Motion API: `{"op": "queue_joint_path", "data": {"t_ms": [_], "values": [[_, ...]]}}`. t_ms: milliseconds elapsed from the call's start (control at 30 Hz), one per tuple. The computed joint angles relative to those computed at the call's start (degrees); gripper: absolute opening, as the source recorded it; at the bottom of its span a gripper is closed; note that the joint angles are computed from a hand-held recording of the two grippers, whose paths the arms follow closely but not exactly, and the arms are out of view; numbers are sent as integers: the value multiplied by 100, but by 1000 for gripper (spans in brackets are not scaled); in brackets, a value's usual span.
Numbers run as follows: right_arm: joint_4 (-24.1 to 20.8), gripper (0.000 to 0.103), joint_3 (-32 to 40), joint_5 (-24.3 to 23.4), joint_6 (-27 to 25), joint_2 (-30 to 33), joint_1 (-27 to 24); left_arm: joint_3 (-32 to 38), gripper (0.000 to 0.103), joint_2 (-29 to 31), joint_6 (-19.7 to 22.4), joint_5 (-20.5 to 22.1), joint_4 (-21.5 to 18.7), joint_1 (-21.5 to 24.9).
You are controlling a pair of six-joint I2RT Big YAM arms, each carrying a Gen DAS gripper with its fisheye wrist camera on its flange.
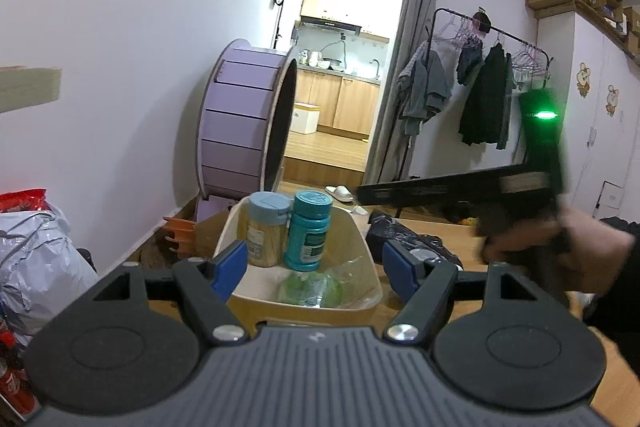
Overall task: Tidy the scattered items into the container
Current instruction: 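Place the teal pill bottle into the basket and open the right gripper, then move the left gripper to the small white pill bottle and close on it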
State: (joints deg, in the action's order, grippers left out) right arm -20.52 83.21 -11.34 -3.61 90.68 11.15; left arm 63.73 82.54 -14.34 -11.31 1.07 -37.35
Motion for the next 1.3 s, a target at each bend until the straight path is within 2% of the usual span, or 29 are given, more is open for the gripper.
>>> {"op": "queue_joint_path", "data": {"t_ms": [200, 367, 467, 567, 633, 667, 767, 867, 933, 1033, 1167, 1300], "values": [[159, 77, -1149, -88, 230, -1196, -470, 84, 74, 105, 126, 105, -26, -196], [405, 82, -2050, -23, 608, -2094, -855, 266, 74, 313, 248, 229, -94, -452], [595, 83, -2437, -92, 832, -2410, -1110, 423, 74, 503, 296, 334, -113, -633], [629, 84, -2636, -195, 882, -2555, -1370, 674, 73, 762, 547, 327, -195, -785], [620, 95, -2734, -109, 742, -2613, -1483, 855, 73, 948, 742, 185, -213, -873], [726, 96, -2814, -110, 756, -2637, -1546, 942, 73, 1032, 796, 133, -242, -904], [686, 96, -2877, -431, 759, -2609, -1778, 1271, 70, 1333, 1007, 162, -391, -956], [556, 96, -2885, -667, 466, -2646, -1913, 1567, 66, 1610, 1249, 195, -493, -992], [487, 97, -2895, -828, 365, -2701, -1977, 1836, 58, 1808, 1304, 247, -676, -1003], [481, 102, -2919, -1111, 331, -2766, -2074, 2226, 39, 2081, 1415, 449, -1032, -982], [549, 103, -3007, -1397, 342, -2873, -2197, 2574, 37, 2355, 1568, 425, -1275, -987], [595, 103, -3029, -1454, 379, -2870, -2249, 2847, 37, 2574, 1614, 405, -1460, -986]]}}
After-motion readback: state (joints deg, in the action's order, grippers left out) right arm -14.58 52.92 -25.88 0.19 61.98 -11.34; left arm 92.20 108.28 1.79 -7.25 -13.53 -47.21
